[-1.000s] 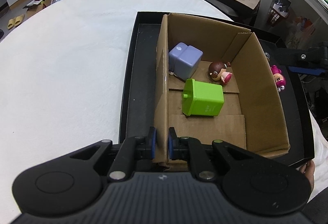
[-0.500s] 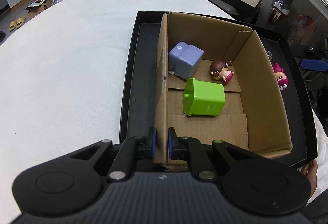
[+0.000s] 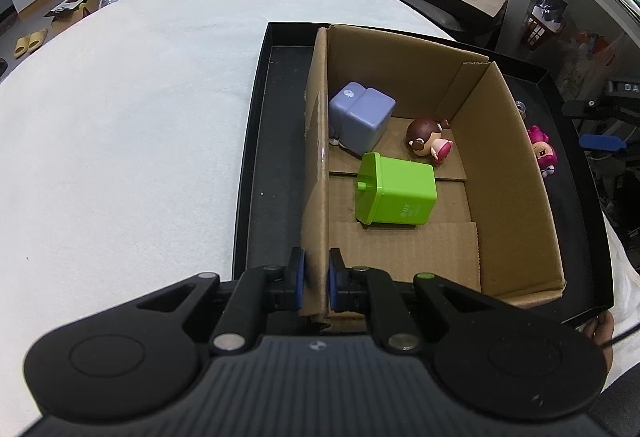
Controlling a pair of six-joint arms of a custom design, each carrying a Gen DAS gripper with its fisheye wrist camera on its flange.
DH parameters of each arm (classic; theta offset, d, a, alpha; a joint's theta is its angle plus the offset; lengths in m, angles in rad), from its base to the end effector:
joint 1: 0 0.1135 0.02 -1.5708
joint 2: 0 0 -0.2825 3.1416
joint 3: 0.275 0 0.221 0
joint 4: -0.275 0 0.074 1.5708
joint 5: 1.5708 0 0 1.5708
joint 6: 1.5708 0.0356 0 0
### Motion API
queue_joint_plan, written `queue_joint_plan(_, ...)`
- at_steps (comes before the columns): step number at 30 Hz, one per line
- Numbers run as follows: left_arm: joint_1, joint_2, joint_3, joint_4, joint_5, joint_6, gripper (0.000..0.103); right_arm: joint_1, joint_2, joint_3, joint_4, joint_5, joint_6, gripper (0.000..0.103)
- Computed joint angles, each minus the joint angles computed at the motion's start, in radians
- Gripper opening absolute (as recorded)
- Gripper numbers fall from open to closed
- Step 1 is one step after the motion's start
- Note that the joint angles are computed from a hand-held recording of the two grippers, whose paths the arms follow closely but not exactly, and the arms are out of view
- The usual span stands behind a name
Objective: Organize rigid objects
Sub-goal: 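Move the right gripper back over the tray to the pink doll, then grasp the pink doll with the right gripper and lift it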
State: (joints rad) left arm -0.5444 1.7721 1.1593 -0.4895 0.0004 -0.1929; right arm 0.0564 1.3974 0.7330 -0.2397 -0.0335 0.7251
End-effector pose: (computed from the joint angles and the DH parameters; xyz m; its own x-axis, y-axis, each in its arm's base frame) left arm 0.2861 -0.1732 0.2193 -0.8484 0.2896 -0.4431 0.3621 0.9281 -0.0869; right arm 0.2430 0.0149 0.2217 -0.6383 0.6279 -0.4454 0.4627 0.7753 0.4298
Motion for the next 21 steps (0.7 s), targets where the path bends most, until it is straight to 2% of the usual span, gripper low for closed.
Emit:
queue_joint_plan(13, 0.010, 0.000, -0.010, 0.014, 0.019, 0.005, 0.011, -0.006, 0.128, -0.022, 0.091, 0.021, 0.029, 0.055)
queue_joint_plan(21, 0.011, 0.002, -0.008, 0.013, 0.017, 0.005, 0.011, 0.037, 0.222, -0.012, 0.120, 0.100, 0.021, 0.054)
